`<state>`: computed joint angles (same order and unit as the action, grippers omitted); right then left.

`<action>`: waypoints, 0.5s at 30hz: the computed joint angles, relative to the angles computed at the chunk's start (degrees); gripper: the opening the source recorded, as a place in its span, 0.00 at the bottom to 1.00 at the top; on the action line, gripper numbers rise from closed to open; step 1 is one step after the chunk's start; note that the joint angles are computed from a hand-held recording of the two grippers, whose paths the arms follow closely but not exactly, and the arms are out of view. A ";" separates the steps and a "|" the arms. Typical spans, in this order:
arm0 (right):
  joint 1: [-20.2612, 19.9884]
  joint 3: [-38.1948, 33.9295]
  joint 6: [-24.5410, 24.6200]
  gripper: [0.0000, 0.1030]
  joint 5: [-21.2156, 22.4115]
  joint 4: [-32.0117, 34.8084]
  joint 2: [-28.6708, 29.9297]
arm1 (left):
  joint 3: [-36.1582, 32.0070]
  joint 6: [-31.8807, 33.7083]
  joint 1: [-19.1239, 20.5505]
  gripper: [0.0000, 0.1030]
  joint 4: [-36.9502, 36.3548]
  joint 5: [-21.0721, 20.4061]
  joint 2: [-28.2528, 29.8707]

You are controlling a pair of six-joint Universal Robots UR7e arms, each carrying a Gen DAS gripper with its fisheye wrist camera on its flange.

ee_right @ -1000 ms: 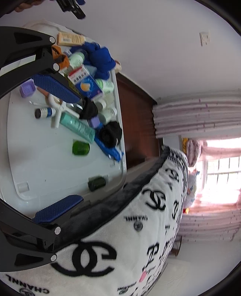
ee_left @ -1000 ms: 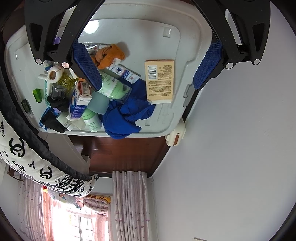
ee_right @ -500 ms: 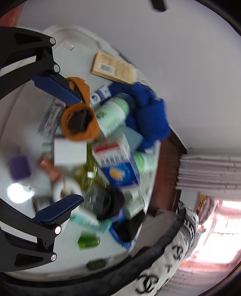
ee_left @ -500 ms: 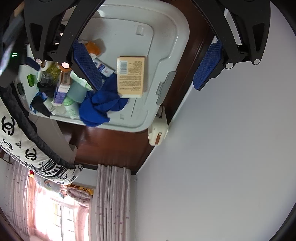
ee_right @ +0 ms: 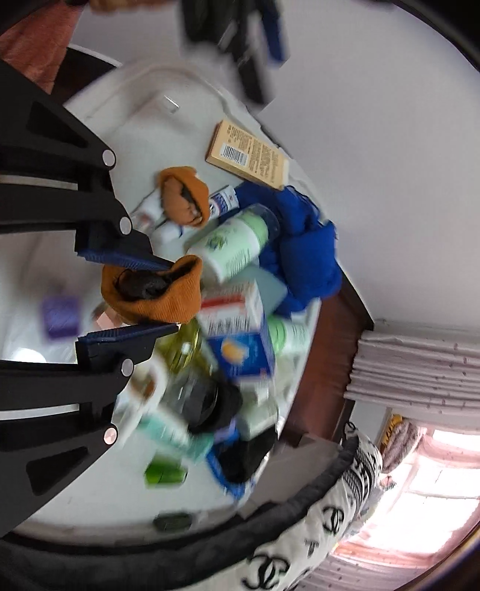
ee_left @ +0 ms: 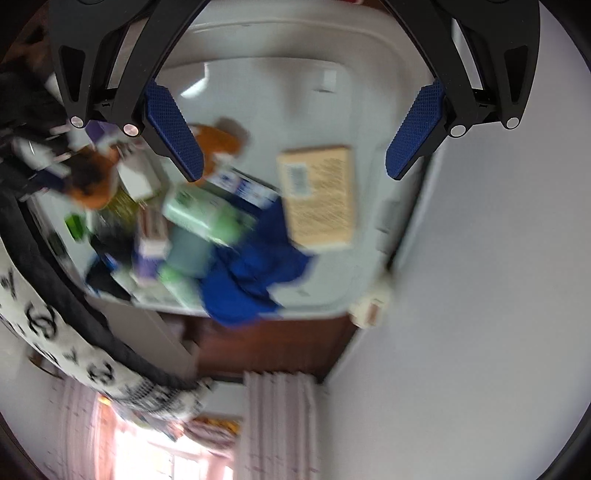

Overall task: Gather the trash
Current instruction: 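Grasp the orange sock with the right tool while the left tool grasps another orange sock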

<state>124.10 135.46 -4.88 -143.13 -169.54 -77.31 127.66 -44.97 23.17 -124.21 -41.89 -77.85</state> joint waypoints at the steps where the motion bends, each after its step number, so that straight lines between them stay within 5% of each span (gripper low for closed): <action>1: 0.26 0.45 0.54 0.27 0.00 1.29 -1.91 | 0.18 1.27 0.30 0.94 -1.83 -0.98 1.23; 6: 4.76 1.79 7.19 0.27 -0.09 10.69 -12.82 | -1.55 5.32 1.14 0.94 -4.13 -0.82 9.84; 12: 6.10 3.43 9.90 0.27 2.48 9.81 -16.28 | -2.20 5.64 4.27 0.91 -6.65 -3.65 13.72; 15: 6.53 3.66 9.14 0.27 1.38 8.38 -14.45 | -2.99 7.41 6.14 0.46 -7.26 -7.57 14.36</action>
